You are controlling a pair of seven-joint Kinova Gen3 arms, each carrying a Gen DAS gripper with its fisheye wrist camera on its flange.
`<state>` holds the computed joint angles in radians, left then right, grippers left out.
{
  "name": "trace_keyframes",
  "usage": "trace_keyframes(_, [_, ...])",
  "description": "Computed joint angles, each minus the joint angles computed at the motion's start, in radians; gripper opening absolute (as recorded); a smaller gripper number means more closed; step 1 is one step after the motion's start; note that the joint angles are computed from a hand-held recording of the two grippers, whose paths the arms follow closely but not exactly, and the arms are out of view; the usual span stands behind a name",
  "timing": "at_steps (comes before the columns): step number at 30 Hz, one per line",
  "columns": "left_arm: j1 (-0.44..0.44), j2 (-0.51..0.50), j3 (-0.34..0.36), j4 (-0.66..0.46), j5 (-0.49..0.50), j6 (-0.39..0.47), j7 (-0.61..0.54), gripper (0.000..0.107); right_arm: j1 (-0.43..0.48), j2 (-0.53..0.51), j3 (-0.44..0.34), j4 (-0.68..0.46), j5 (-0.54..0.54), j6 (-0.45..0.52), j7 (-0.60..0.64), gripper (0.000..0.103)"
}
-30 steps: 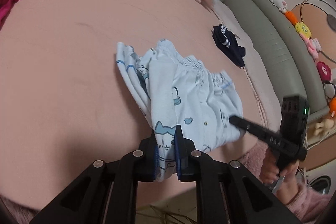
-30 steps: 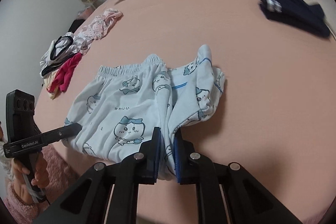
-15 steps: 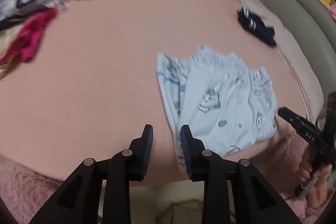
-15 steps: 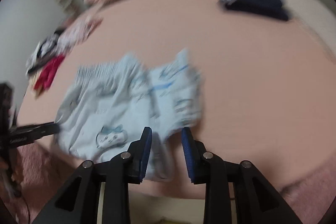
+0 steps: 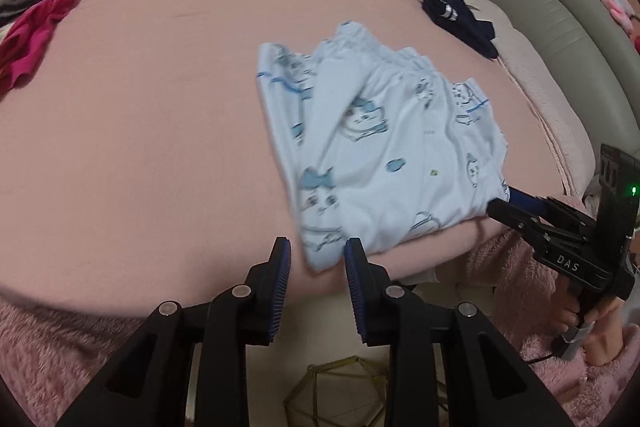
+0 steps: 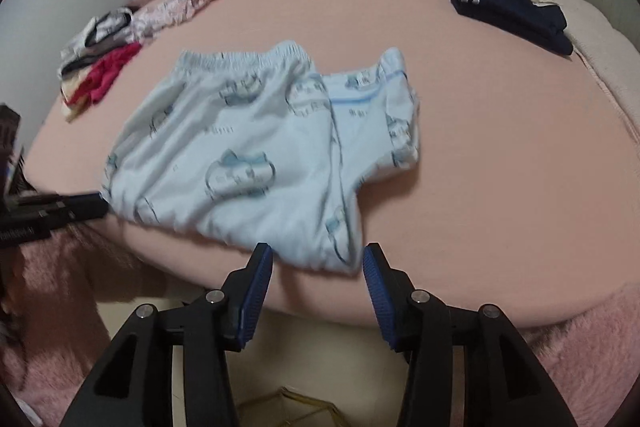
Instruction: Fold clothes
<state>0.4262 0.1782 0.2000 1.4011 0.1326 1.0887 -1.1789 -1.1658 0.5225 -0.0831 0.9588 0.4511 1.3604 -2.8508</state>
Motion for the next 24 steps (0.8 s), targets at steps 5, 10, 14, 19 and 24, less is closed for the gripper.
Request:
trace_keyframes(5, [0.083,0.089,-0.003,-0.087,-0.128,0.061,0.057,0.015,0.008,0.004,0.0,0.02,0.006,-0.031,0.008,0.027])
trace_keyframes(10, [0.12,0.128,-0.01,-0.181,-0.217,0.178,0.051,0.008,-0.013,0.04,0.012,-0.032,0.02,0.046,0.032,0.021])
trace_keyframes(14, [0.197,0.165,-0.097,-0.253,-0.31,0.294,0.038,0.005,-0.031,0.049,0.026,-0.056,0.023,0.102,0.033,0.021])
trace_keyframes(19, [0.075,0.075,-0.054,-0.19,-0.223,0.178,0.054,0.006,-0.041,0.019,0.029,-0.043,0.034,0.136,0.002,0.021])
trace_keyframes(24, [0.101,0.056,-0.003,-0.169,-0.237,-0.008,-0.064,0.007,-0.052,-0.049,0.032,-0.002,0.144,0.012,-0.059,0.024])
